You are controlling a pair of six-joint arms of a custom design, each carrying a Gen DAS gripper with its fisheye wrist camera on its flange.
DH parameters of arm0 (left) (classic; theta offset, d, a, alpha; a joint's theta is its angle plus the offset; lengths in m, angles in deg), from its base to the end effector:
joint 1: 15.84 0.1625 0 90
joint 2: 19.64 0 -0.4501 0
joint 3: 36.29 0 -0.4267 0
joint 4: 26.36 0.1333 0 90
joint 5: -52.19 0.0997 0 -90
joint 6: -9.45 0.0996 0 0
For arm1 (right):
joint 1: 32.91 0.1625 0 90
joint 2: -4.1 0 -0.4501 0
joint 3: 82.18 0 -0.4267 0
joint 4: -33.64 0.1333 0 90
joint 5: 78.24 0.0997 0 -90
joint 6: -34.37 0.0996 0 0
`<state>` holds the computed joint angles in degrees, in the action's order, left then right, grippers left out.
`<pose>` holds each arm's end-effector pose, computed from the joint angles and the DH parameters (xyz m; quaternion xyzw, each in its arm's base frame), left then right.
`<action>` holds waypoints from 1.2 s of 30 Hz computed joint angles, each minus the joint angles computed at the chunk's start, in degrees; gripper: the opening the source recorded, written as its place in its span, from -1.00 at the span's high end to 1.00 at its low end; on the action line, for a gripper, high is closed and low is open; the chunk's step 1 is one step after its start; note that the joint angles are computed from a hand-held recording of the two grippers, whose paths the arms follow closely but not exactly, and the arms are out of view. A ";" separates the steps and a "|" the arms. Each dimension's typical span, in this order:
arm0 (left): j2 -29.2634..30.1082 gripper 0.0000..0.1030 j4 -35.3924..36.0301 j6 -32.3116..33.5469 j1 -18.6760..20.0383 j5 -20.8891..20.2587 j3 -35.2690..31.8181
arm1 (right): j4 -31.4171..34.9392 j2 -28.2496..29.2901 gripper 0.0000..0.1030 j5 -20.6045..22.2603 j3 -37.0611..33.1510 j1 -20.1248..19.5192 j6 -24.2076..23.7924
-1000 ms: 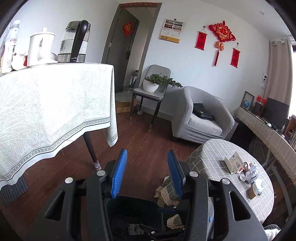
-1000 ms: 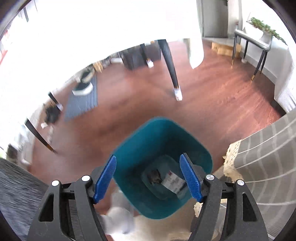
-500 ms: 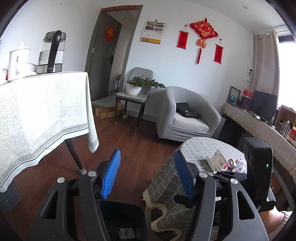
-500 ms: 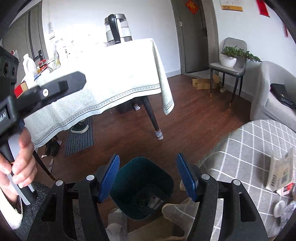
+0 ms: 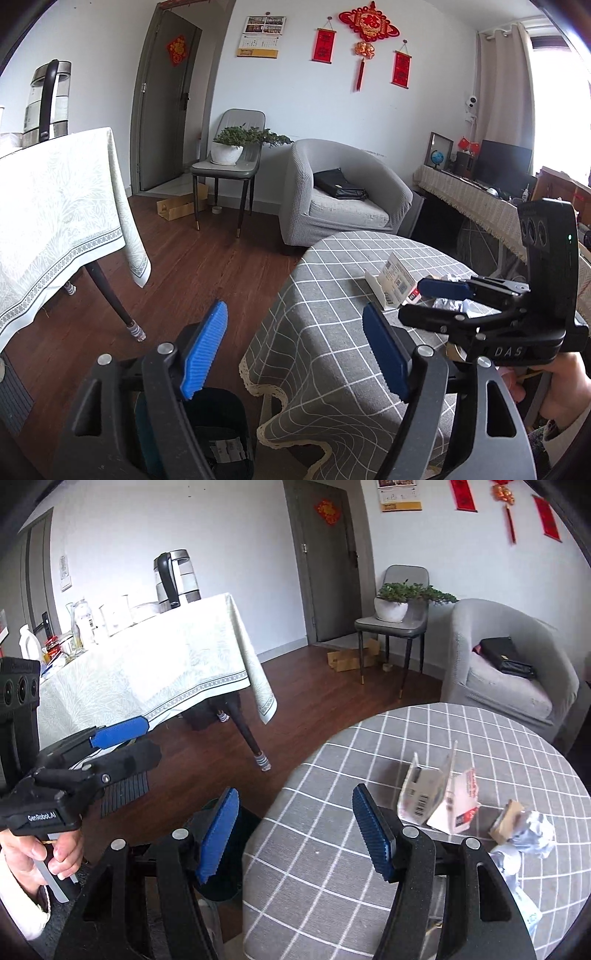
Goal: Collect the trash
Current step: 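Move both tools back over the table toward the remaining trash, then grasp the tape roll with left tool while right tool grasps the wipes pack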
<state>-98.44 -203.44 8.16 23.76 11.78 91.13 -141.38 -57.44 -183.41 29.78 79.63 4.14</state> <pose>-0.2425 -0.4720 0.2953 0.2306 0.8370 -0.4417 0.2260 0.3379 -0.5343 0.2068 0.3854 -0.8653 0.2857 0.1455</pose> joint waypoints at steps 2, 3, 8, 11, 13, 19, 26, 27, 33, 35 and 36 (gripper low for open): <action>1.09 -0.52 0.23 -0.46 -0.38 -0.58 0.01 | -1.18 -1.51 -0.30 -0.25 1.13 -0.77 0.00; 1.69 -0.52 0.04 -0.82 -0.66 -0.83 0.12 | -2.08 -2.42 -0.33 0.06 1.89 -1.32 -0.16; 4.29 -0.53 0.86 -2.31 -1.12 -2.36 -0.24 | -3.70 -6.25 -0.43 -0.46 4.93 -3.47 -1.28; 5.49 -0.53 1.68 -3.15 -1.09 -4.03 -0.69 | -5.12 -8.62 -0.52 -0.35 6.76 -4.52 -3.34; 6.52 -0.55 1.80 -3.46 -1.43 -4.93 -0.80 | -5.19 -10.49 -0.60 0.23 7.74 -5.60 -4.55; 11.14 -0.60 2.99 -2.38 -2.39 -6.41 -2.69 | -2.67 -15.34 -0.64 2.54 8.34 -10.00 -5.63; 15.25 -0.64 6.18 -1.73 -3.22 -9.47 -4.65 | 3.69 -19.06 -0.75 4.52 8.40 -13.65 -8.68; 15.63 -0.64 6.77 -1.86 -3.08 -10.42 -5.06 | 4.44 -19.24 -0.75 4.15 8.50 -13.99 -9.14; 18.93 -0.64 9.57 -2.58 -2.82 -11.96 -7.30 | 9.87 -20.04 -0.76 4.49 8.58 -15.89 -11.61; 19.86 -0.64 10.92 -3.25 -2.55 -12.51 -8.19 | 12.41 -20.16 -0.77 4.96 8.12 -16.40 -11.87; 20.40 -0.64 11.22 -3.34 -2.38 -12.76 -8.62 | 13.43 -20.17 -0.77 5.18 7.92 -16.53 -11.82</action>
